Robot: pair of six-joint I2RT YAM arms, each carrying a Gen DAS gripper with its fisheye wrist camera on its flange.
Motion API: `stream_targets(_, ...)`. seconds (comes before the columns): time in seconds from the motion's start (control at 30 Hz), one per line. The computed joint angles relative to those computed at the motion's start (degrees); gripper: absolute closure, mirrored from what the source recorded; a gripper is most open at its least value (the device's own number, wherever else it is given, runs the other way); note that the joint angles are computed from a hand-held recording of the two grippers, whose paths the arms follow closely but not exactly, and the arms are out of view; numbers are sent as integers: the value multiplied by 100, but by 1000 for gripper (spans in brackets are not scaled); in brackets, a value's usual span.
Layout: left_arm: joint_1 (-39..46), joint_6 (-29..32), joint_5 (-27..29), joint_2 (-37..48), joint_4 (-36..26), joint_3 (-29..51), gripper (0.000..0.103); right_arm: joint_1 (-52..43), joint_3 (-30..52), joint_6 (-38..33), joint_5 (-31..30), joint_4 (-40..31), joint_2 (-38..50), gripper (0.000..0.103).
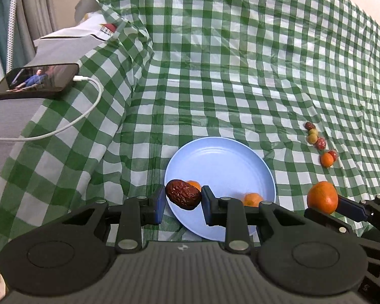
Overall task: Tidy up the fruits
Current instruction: 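Carry the red date over the plate with the left tool while the right tool carries the orange, then open the left tool over the plate while the right tool releases the orange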
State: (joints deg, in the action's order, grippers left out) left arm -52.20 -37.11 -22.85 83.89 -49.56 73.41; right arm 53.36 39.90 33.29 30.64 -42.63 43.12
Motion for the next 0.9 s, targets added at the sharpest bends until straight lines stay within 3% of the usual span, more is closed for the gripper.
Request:
stream_targets(0.5,651,777,539,1238,734,390,70,-1574,-283,-1072,-1308,1530,1277,67)
stream_targets(0.9,910,1219,758,2188,971,775,70,-2100,-286,-1420,-1865,2329,2356,67)
